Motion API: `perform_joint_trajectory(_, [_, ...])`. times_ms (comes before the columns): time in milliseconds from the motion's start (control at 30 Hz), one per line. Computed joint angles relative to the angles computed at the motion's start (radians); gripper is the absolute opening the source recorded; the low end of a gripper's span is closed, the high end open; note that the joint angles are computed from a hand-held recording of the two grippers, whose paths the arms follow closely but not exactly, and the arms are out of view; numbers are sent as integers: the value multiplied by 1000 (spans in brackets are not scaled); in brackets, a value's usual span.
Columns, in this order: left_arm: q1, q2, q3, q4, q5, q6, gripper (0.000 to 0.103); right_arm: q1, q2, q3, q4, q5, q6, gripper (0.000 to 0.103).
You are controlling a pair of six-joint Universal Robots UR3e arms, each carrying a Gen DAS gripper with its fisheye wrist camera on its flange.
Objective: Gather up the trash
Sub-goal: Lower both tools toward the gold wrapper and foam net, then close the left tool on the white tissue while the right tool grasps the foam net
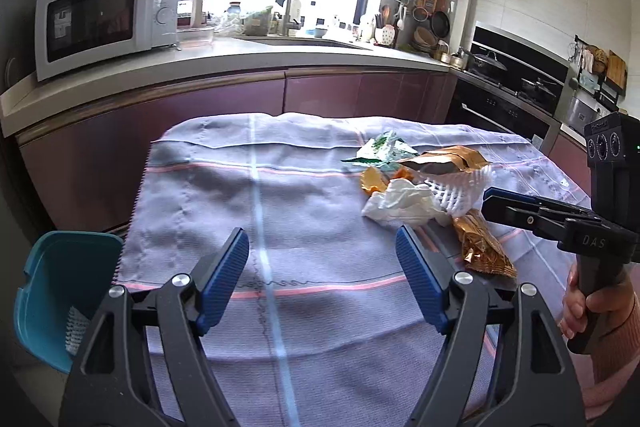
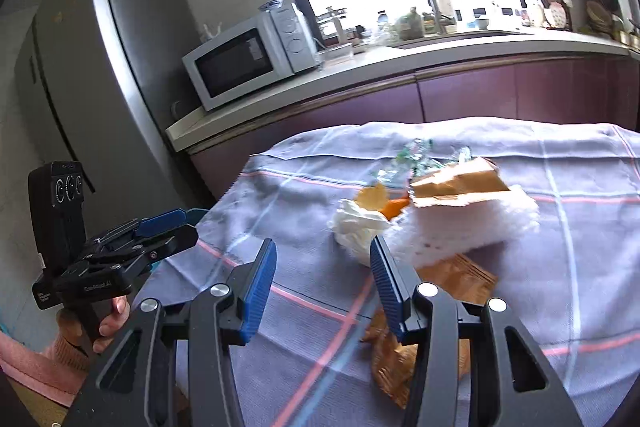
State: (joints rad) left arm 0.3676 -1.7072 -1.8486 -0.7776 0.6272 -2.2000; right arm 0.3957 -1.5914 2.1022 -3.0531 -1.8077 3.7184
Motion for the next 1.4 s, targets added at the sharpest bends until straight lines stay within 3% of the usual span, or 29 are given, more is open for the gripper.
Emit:
perform_joint_trajectory(600, [-250,-136,99,98,131,-117,72,-151,-167,257,-21,104,82,47])
perform_joint_trajectory(900, [-348,-283,314,43,198,-169,71,-218,-222,373,-90,240,124,52])
perform_joint_trajectory(1067, [-396,-342,406,19,233,-168,70,-191,-200,359,-98,237,121,53])
perform_joint_trajectory(1167, [-413,-362,440,-12,241,-143,56,-166,-194,346,-80,209,118,52])
perform_joint_trajectory(1300, [-422,-365,449,-57,249,-112,27,-181,-220,353,-58,230,114,45])
perform_joint_trajectory(1400, [-408,-343,414,-54,232,-99,22,-202,-253,365,-47,233,117,45])
